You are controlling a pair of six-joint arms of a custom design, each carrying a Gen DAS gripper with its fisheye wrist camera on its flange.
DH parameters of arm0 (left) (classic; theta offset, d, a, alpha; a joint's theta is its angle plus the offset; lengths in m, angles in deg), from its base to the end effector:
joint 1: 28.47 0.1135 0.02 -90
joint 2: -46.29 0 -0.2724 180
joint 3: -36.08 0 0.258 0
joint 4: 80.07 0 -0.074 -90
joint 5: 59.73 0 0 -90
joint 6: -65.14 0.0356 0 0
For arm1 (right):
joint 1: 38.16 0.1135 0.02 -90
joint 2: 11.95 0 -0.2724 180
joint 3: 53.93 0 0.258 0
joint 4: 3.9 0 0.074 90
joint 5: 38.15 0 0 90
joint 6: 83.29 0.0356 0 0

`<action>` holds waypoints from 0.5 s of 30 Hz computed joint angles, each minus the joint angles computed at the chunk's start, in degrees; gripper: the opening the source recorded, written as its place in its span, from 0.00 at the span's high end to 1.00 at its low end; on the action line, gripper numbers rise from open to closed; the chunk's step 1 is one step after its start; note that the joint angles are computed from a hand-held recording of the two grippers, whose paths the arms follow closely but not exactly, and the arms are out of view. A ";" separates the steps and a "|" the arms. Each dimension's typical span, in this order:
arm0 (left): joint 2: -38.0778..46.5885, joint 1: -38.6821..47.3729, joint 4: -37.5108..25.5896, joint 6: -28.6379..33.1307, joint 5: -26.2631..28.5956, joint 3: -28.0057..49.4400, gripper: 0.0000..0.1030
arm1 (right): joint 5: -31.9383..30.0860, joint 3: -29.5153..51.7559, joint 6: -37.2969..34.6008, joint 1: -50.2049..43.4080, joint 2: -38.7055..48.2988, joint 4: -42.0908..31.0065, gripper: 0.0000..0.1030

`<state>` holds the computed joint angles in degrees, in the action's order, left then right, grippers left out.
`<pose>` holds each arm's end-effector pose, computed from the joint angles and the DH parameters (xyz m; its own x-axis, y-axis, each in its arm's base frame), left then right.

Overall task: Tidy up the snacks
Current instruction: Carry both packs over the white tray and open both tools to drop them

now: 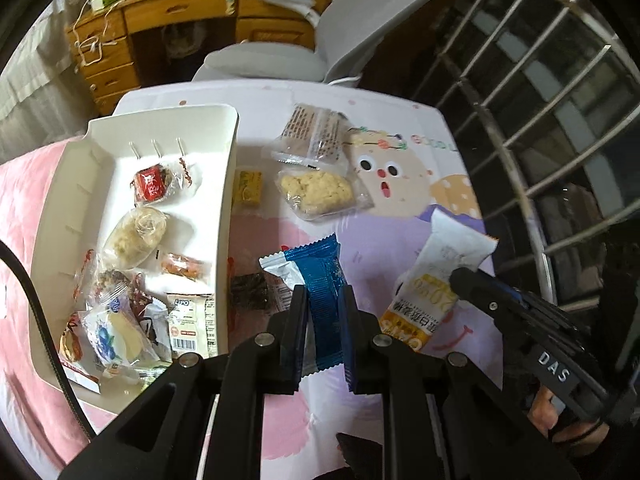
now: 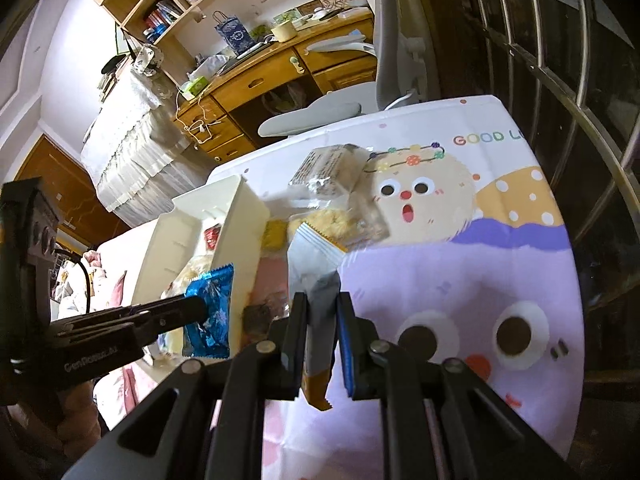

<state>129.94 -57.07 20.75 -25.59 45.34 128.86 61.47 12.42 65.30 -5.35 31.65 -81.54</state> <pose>0.2428 -0.1429 0.3233 -0.8321 0.4397 -0.3381 0.5296 0.8110 -0.2487 0.1069 0.0619 0.3119 -0.7453 0.5207 -0.4164 0.3505 0.8373 0.4196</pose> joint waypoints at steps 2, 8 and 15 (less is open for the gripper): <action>-2.09 2.57 -0.37 2.91 2.83 -0.97 0.87 | 2.84 0.73 5.81 5.58 0.28 -0.85 0.86; -8.26 11.62 -2.40 14.47 8.34 -3.45 0.87 | 12.15 3.97 24.10 22.86 4.13 -3.46 0.86; -9.81 25.27 -7.86 29.79 14.05 -3.77 0.87 | 18.63 8.91 34.71 33.67 12.90 -2.16 0.86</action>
